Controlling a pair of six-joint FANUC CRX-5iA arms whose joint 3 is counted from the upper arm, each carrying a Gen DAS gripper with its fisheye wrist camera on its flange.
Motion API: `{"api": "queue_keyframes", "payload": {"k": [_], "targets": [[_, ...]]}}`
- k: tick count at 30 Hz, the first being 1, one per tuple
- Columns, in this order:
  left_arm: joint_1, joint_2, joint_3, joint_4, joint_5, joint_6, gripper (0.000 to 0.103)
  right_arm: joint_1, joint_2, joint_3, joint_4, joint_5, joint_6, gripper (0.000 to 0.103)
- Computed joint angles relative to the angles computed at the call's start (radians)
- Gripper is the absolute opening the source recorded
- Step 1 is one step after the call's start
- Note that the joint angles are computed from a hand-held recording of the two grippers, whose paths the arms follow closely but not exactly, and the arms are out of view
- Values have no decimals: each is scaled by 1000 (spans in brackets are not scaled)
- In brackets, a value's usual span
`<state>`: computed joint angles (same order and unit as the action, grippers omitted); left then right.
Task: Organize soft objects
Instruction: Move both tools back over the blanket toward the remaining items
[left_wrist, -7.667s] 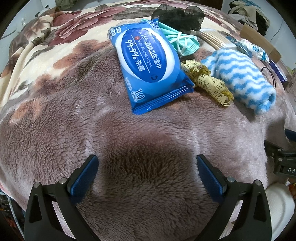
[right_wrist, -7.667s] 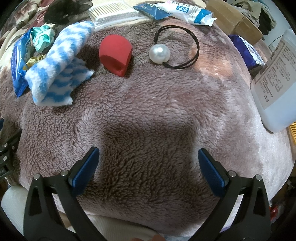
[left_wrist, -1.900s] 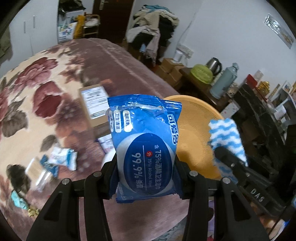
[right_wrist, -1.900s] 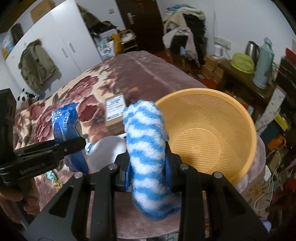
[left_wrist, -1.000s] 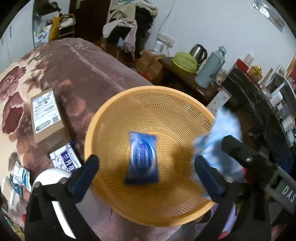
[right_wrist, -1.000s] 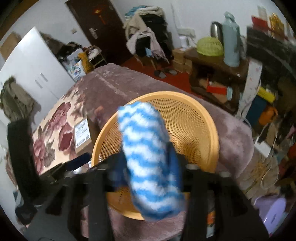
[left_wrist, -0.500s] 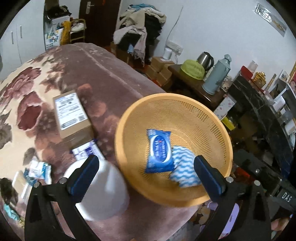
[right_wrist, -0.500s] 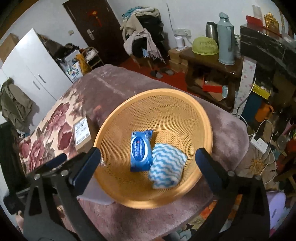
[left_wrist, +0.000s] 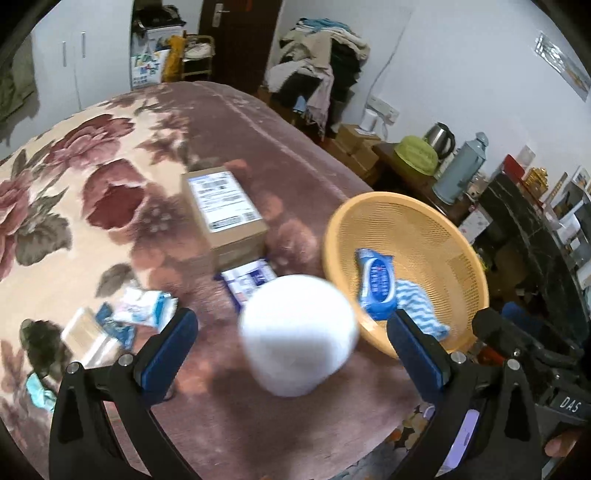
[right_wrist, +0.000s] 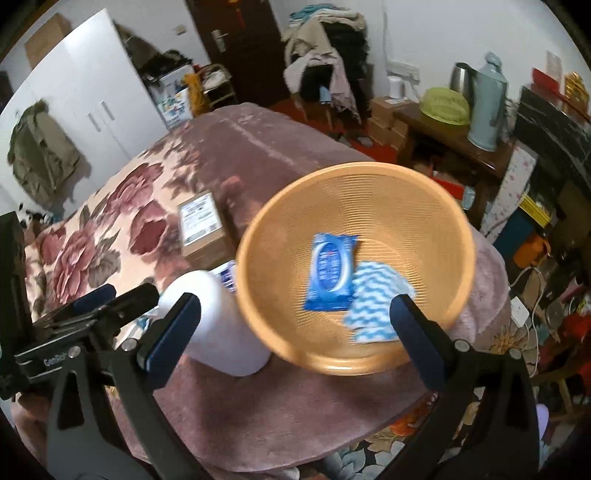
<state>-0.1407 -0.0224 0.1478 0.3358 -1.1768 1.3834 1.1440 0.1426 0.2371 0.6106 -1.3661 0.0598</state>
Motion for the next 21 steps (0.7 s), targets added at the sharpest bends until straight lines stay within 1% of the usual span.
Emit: {"api": "queue_keyframes", "payload": {"k": [7,21], "targets": [[116,-70,-90,25,7,-52,102,20,105,132,-24,-10,93,103],[271,-153,-202,44,6,-145,102,42,291,376,-75,-49,242,103]]}}
